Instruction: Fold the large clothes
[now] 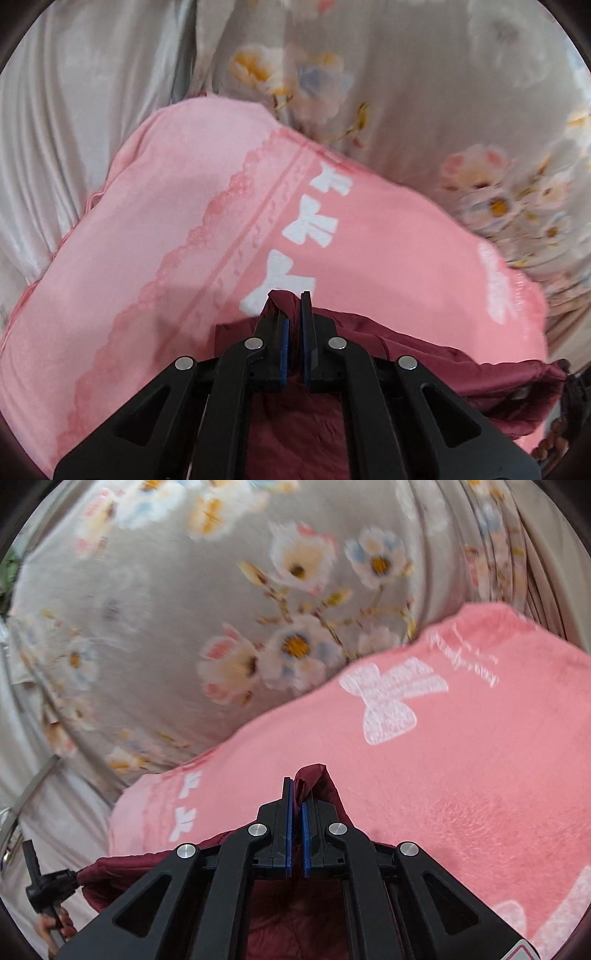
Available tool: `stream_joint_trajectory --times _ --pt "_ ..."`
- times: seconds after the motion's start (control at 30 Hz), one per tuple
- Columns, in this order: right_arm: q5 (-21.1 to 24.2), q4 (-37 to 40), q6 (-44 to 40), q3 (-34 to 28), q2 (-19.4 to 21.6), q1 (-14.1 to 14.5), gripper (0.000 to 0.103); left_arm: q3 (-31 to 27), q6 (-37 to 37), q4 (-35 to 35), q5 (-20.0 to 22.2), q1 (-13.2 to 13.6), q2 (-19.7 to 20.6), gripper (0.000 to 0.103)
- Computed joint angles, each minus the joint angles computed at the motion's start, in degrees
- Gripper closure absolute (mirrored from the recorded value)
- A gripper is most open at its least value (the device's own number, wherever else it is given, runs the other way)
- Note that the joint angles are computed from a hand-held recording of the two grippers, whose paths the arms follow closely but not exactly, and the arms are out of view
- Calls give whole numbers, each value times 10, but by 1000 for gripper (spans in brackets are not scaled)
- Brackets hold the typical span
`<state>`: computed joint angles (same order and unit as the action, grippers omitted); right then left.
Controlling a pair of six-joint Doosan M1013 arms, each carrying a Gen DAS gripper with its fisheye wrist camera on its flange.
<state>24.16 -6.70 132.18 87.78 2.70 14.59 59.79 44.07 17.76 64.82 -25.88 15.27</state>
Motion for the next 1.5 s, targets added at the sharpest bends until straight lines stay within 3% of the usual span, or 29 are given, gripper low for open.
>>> stream_joint_trajectory --times 0.3,0.5,0.67,0.7,0.77,0.8,0.87,0.93,1.07,1.17,1.23,1.3,1.33,1.5 --pt "88 11 2 -55 97 -13 99 -56 39 -12 76 14 94 94" --pt "74 26 5 -47 106 -19 90 -26 43 -32 33 22 97 89" --pt "54 -52 89 -31 83 -19 75 -20 53 -58 18 32 90 83" --pt "50 -73 107 -26 76 -17 73 -20 54 -54 20 32 87 78" --pt "40 -120 132 -18 61 -9 66 -17 23 6 25 24 77 45" --pt "34 -141 137 -16 54 -2 63 -6 -10 72 17 13 65 30" --pt "29 -137 98 -21 49 11 53 11 -24 127 -9 4 45 29" --pt "40 -57 -18 -43 58 26 50 -1 -5 130 -6 -2 40 29" --pt "119 74 -219 -110 104 57 50 -37 76 59 3 -16 51 29" --pt "178 52 -248 -158 144 82 50 -56 121 1 10 -26 67 29" --pt "209 43 -255 -180 165 89 55 -58 132 -17 17 -32 74 29" --pt "244 36 -259 -205 187 93 78 -67 147 -38 29 -36 87 29" --pt "254 38 -262 -212 193 92 100 -69 155 -48 32 -36 91 29" --pt "212 44 -241 -217 188 85 102 -103 177 -71 47 -42 124 30"
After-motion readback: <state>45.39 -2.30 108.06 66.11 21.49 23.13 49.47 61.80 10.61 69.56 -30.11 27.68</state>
